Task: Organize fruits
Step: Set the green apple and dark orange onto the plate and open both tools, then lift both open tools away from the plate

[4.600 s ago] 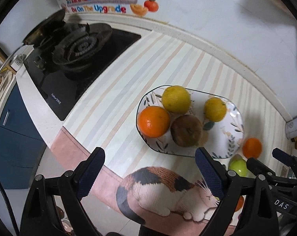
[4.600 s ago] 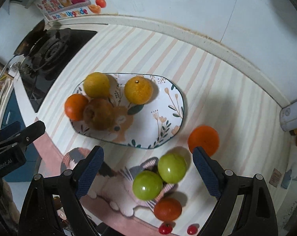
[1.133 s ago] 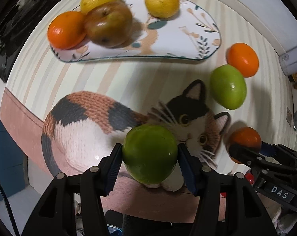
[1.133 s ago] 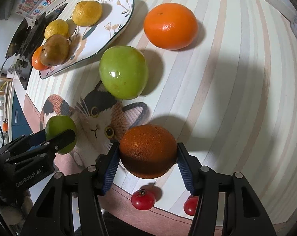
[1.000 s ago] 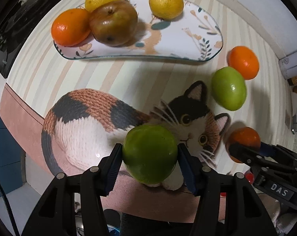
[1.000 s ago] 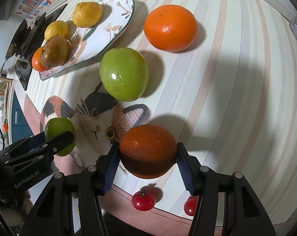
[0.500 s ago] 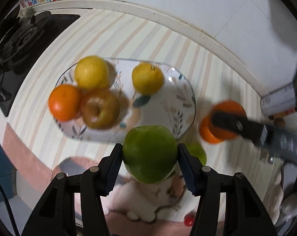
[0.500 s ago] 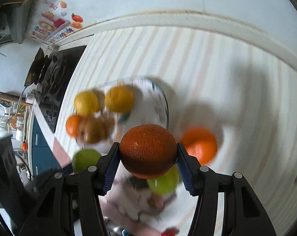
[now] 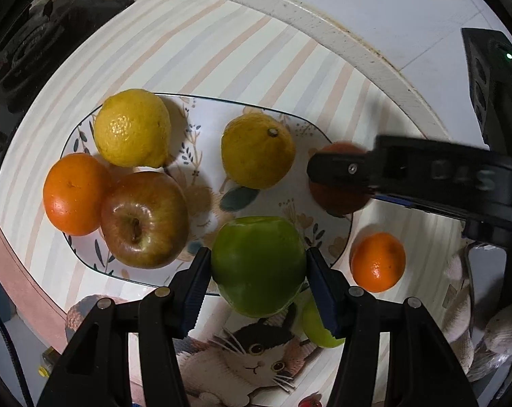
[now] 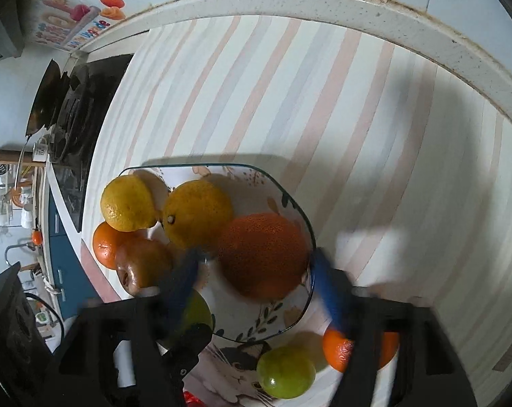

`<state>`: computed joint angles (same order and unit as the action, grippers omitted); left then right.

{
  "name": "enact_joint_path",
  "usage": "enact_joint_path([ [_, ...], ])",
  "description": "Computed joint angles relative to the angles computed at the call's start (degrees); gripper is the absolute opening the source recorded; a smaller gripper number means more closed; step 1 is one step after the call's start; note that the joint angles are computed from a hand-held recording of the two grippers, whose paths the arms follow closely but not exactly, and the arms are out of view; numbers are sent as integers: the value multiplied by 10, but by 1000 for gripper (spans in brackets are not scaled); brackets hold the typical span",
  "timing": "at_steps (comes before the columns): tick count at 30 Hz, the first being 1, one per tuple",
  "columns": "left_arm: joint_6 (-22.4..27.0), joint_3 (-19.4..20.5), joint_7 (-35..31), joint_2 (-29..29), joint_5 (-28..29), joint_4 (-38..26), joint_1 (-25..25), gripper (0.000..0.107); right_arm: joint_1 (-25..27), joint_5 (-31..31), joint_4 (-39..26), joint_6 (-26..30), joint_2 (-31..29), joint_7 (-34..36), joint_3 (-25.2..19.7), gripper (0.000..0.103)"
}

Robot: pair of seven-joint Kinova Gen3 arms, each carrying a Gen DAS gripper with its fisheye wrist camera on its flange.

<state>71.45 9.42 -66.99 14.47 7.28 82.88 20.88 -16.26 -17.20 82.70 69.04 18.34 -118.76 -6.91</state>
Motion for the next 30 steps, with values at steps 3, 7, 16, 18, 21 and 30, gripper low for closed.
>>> enact_joint_path([
  [3,0,-1,6,-2,-12,1,6,78,-1,1,7,-4,-6,-10,2,90],
  [7,-2,0,11,-22,-33,3,13,97,-16,34,9,8,-21,-29,4,91],
  [16,20,4,57,-82,-116,17,32,97,-73,144,21,39,-83,-101,-4,92],
  [18,28,7,76,-91,-140,16,34,97,-95,176,24,52,-100,-126,-13,92],
  [21,32,12,93,-111,-164,24,33,97,-121,207,29,70,-117,-155,-29,92],
  [30,47,39,124,-165,-197,49,31,97,-175,259,47,103,-175,-236,-75,92],
])
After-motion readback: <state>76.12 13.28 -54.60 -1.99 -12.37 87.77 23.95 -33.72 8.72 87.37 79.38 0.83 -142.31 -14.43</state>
